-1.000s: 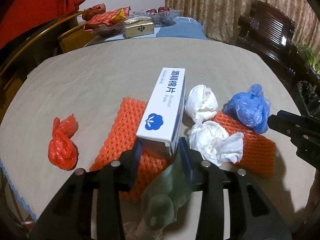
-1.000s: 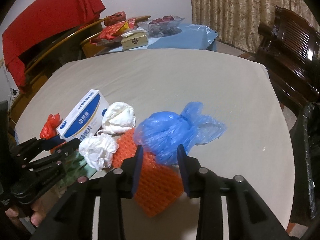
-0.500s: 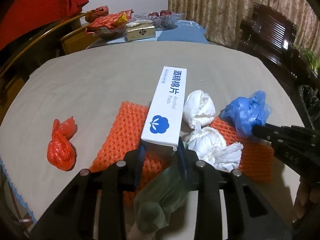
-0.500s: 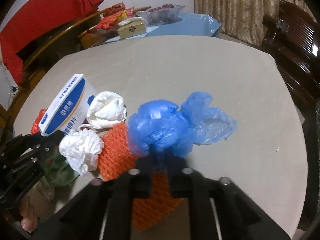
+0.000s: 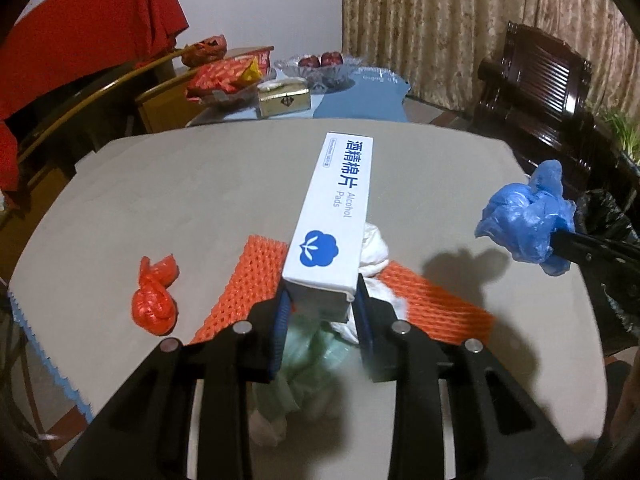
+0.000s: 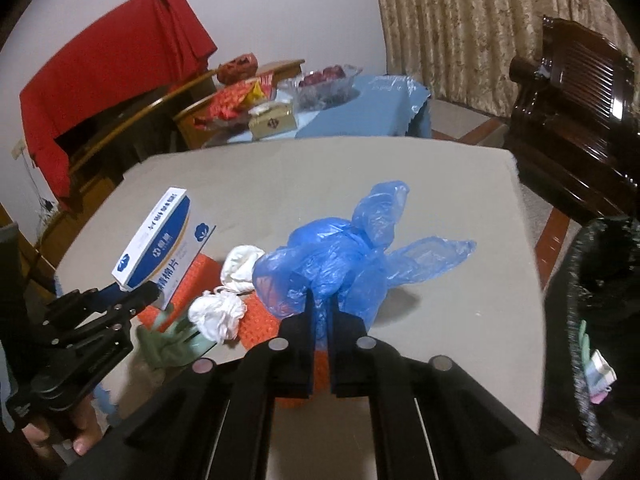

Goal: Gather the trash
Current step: 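Carry the white box and blue bag over the black bin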

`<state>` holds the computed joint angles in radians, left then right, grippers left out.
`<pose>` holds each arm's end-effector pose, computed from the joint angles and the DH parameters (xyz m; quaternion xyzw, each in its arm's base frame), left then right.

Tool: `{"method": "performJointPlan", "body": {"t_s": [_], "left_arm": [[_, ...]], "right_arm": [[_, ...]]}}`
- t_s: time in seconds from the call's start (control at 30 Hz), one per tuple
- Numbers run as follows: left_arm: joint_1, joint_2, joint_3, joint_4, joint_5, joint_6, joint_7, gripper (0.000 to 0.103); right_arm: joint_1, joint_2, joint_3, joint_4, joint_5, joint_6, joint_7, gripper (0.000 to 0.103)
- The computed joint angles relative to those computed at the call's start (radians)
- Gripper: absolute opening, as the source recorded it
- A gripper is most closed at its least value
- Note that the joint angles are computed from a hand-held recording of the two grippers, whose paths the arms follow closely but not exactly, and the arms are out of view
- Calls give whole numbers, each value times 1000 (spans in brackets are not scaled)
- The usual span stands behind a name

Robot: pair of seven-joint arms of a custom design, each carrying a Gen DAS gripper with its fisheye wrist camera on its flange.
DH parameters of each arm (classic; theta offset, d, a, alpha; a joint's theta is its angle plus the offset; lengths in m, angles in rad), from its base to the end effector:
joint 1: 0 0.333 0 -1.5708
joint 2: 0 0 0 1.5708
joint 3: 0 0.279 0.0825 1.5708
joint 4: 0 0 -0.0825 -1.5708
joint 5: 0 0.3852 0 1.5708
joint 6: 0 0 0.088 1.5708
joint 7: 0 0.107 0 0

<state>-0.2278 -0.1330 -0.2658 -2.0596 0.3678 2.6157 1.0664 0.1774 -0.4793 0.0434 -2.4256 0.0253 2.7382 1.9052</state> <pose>0.4963 -0.2826 0.5326 -0.5702 0.7370 -0.2702 0.2422 0.4596 0.1041 0.5413 -0.6089 0.6932 -0.1884 0.3364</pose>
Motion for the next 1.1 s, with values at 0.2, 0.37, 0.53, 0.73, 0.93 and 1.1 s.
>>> {"method": "performJointPlan", "body": {"t_s": [0.2, 0.37, 0.53, 0.73, 0.93, 1.1], "left_arm": [[-23, -77, -29, -18, -22, -45, -38, 29], [-51, -127, -62, -24, -41, -87, -75, 29], [-74, -136, -95, 5, -37, -134, -124, 29], [-104, -128, -123, 48, -11, -173, -174, 29], [-138, -95, -141, 106, 13, -202, -210, 29], [-175, -30, -157, 182, 42, -242, -247, 29]], "right_arm": [[-14, -162, -6, -67, -7, -49, -13, 5], [-30, -283, -17, -117, -4, -99, -21, 5], [-58, -388, -30, -160, -9, -151, -35, 5], [-98, -484, -47, -193, -20, -198, -61, 5], [-138, -547, -64, -210, -29, -228, -89, 5], [-177, -570, -89, -217, -34, -247, -119, 5]]}}
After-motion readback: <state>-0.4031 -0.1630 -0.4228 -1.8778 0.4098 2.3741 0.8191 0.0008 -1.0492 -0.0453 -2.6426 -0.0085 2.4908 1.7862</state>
